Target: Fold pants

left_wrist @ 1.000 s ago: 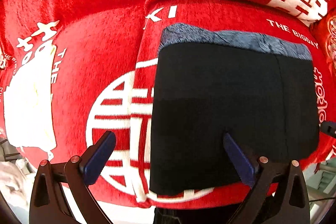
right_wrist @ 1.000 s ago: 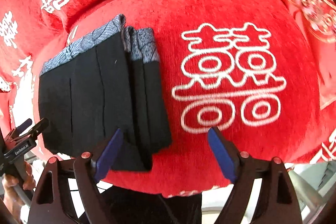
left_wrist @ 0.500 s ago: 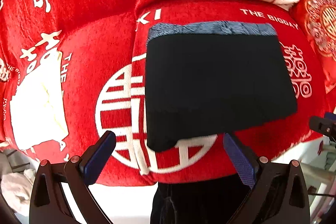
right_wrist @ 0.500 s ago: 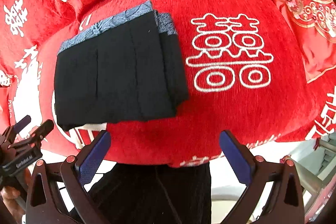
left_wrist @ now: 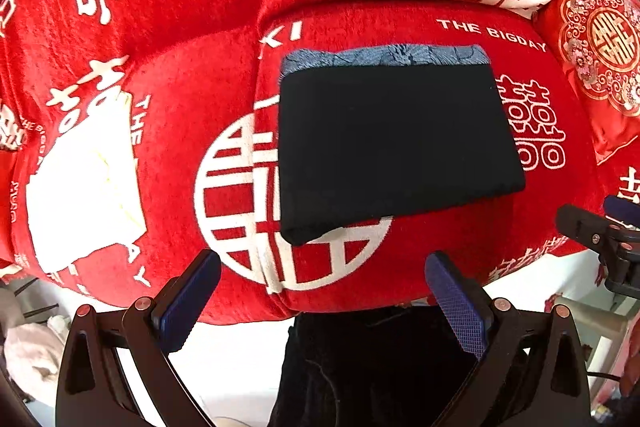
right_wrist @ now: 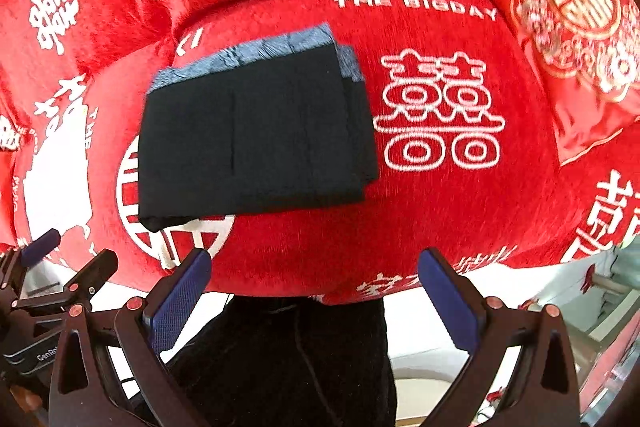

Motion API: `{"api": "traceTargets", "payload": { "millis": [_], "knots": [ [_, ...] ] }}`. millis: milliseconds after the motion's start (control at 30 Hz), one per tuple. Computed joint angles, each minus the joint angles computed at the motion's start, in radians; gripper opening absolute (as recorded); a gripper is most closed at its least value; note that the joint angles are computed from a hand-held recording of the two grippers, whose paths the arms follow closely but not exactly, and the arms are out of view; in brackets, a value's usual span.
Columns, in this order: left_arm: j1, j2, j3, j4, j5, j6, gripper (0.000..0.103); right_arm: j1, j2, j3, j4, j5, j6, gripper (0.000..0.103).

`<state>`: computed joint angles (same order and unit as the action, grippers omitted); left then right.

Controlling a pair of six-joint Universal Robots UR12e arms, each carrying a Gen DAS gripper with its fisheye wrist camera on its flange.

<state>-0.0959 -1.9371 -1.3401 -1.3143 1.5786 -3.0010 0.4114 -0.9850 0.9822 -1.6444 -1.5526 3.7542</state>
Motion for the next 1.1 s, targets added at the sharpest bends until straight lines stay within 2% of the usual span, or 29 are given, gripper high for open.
{"api": "traceTargets", "payload": {
  "millis": [200,1100],
  "knots": [
    [-0.008,0.005,-0.005,0.025,0.049,0.003,0.102,0.011,0.015,-0.039,0.021,-0.044,-0.018,0.103],
    [-0.026,0.01,0.001,0.042,0.083,-0.038,0.102,0.025,0.032,-0.093,0.064,-0.104,-0.054,0.103]
  ]
}}
